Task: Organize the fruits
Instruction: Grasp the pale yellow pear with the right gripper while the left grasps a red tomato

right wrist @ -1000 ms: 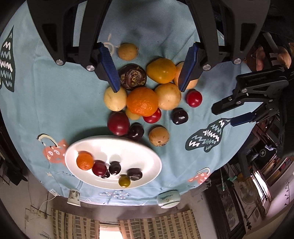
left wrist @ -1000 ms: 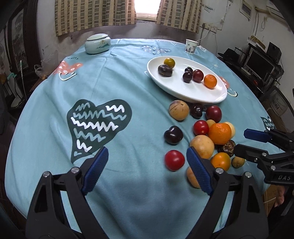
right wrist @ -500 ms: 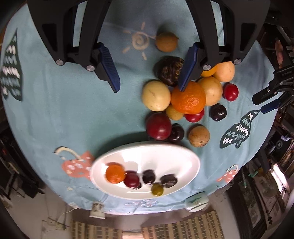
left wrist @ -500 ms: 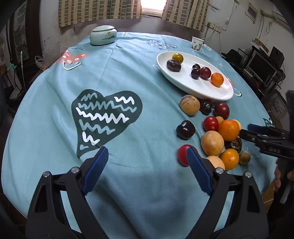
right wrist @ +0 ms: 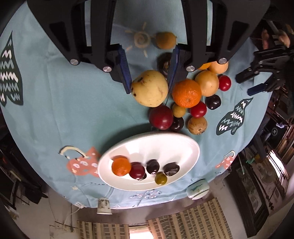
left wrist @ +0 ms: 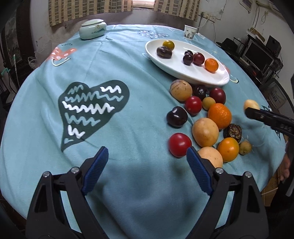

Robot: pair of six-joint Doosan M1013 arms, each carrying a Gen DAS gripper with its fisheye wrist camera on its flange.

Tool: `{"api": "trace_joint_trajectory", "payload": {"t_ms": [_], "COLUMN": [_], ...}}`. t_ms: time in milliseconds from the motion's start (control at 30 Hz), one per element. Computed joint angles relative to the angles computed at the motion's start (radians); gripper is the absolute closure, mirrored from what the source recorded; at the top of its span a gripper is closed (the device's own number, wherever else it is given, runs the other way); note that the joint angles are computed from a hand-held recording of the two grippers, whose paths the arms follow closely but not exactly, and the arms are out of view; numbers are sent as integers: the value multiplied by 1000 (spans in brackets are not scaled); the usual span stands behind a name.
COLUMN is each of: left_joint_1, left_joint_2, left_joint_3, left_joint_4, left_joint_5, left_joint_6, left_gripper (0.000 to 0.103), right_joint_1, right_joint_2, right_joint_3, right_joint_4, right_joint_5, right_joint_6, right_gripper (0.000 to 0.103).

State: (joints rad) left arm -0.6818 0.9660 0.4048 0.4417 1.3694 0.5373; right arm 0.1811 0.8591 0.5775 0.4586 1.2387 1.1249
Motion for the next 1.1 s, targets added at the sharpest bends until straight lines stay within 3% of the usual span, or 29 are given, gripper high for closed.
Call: {"api": "trace_joint_trajectory", "payload": {"t_ms": [133, 167, 233, 267, 300, 367, 433, 533, 733, 1100], "left_joint_1": [5, 8, 9, 10, 11, 20, 14, 13, -1, -7], "left_joint_2": [45, 52, 50, 51, 53, 44, 73, 37, 6, -2], "left_joint_3": [-72, -80, -68, -67, -71, -53, -111, -48, -15, -25], "left_joint_4": [-49, -55, -48, -51, -56, -122, -101, -98, -36, -18], "left_joint_5": [18, 14, -16, -34, -47, -112, -66, -115, -123, -121], "left_joint_6": [41, 36, 19, 18, 22, 41, 59, 27, 2, 33], "left_gripper": [18, 24, 28, 35, 51, 71, 71, 72, 72, 72], "right_joint_1": [-14, -16, -18, -19, -20, -22, -24, -27, -26, -25], "right_joint_2": [-20, -24, -32, -36, -39, -49, -56, -67, -82, -99], "right_joint_3": [36, 42, 54, 60, 65, 80, 90, 107, 131, 160], "right_joint_4": [22, 30, 46, 54, 61, 73, 80, 91, 111, 124], "right_joint_5": [-2, -2, -6, -9, -10, -16, -22, -35, -42, -62], "right_joint_6": [1, -3, -12, -17, -21, -29, -33, -40, -64, -83], "right_gripper": [64, 64, 64, 64, 64, 64, 64, 64, 64, 64]}}
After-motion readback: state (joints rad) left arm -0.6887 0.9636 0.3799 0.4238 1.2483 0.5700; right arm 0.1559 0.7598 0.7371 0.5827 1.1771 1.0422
